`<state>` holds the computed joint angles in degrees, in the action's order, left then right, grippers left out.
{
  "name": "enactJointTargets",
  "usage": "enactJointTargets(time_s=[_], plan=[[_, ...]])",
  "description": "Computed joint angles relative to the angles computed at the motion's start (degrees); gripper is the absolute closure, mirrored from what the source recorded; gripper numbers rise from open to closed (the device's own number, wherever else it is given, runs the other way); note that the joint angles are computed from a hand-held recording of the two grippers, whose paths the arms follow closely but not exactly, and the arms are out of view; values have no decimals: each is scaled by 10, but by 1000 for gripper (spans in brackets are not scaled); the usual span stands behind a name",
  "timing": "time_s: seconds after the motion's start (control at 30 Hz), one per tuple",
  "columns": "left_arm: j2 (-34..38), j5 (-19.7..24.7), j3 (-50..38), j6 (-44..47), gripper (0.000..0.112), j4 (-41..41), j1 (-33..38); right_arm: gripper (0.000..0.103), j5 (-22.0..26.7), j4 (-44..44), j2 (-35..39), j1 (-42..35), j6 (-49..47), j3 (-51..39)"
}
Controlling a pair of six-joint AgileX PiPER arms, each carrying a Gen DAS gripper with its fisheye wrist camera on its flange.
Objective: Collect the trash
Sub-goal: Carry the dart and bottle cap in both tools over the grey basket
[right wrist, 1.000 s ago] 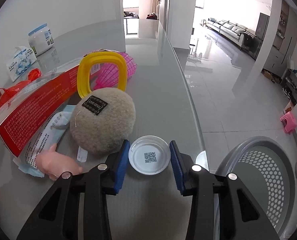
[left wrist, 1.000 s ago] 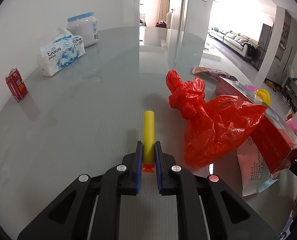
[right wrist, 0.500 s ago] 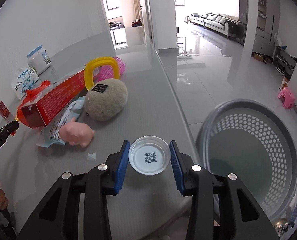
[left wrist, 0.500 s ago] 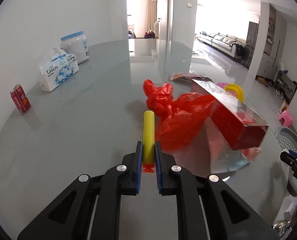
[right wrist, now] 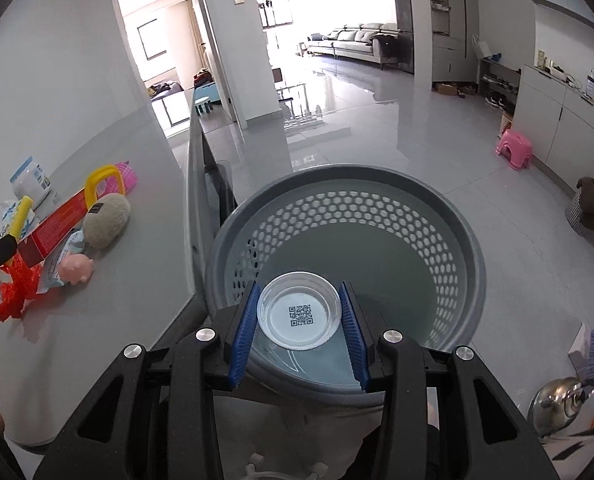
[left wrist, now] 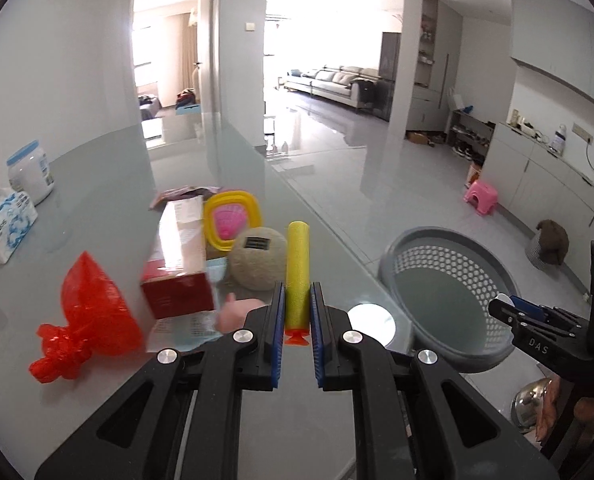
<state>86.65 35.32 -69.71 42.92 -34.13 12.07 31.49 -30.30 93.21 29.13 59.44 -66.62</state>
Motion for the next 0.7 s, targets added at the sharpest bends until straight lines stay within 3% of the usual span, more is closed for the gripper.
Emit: enactJointTargets(time_s=[0.17, 0.33, 0.7], plan=[[19, -9, -4, -62, 100, 47, -89, 64, -37, 24, -39, -46, -14, 58], [73, -18, -32, -117, 100, 90, -160, 64, -35, 13, -33, -63, -3, 64], [209, 4, -149, -174, 100, 141, -217, 64, -65, 105, 11, -112, -117, 39]])
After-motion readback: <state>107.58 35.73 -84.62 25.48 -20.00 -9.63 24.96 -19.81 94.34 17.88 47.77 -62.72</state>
